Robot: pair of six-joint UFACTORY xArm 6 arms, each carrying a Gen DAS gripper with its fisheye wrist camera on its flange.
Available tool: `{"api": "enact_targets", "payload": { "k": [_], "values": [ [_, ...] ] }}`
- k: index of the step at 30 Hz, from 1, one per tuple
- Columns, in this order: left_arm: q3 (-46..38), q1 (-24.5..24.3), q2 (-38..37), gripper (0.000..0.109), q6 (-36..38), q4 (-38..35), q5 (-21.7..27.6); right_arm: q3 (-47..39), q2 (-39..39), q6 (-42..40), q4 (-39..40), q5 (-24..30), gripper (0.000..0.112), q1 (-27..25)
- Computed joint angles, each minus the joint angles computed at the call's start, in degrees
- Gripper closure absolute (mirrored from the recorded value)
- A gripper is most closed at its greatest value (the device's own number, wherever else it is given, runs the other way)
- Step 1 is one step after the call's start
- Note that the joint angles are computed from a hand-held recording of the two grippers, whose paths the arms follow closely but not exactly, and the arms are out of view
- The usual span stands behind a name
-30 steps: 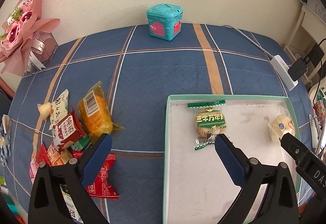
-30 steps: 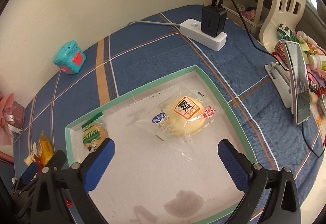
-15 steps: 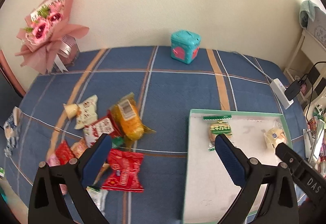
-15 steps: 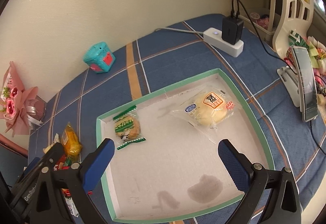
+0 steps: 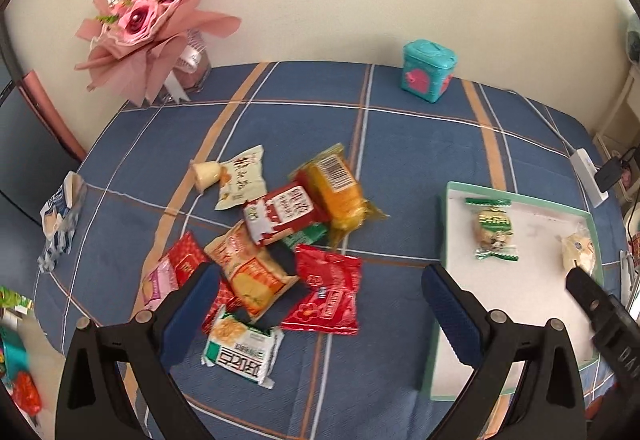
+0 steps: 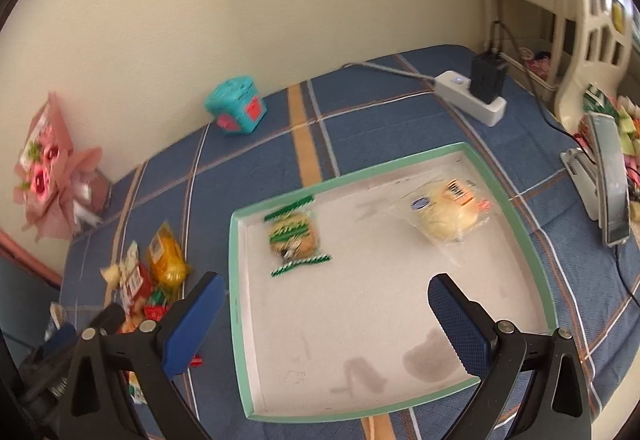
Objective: Organize snacks
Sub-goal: 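Withdraw both open grippers from the tray back toward the pile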
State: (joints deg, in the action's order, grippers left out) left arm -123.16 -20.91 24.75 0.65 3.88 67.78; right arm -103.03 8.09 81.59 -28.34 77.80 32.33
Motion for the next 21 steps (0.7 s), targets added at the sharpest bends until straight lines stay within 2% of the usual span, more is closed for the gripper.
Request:
{"api": "enact_targets", "payload": {
  "k": [9, 15, 19, 21],
  "values": [
    [-0.3, 3.4, 0.9, 0.008, 2.6, 4.6, 0.1, -10.4, 10.1, -8.0, 5.5, 1.8, 0.009, 2.1],
    [-7.9, 8.5, 5.4, 0.008, 1.8, 1.8, 6.0, -18.3, 16.8, -11.1, 10.5, 3.0, 0.009, 2.7],
    [-12.2, 11.6, 8.0, 0.008, 0.5, -0.3, 9.7, -30.0, 24.6, -13.4, 13.0, 8.4, 0.009, 3.2],
    [-13.3, 12.5, 8.8, 0.008, -0.3, -0.6, 10.7, -35.4, 28.3, -14.7, 14.3, 9.4, 0.009, 3.5]
  ]
}}
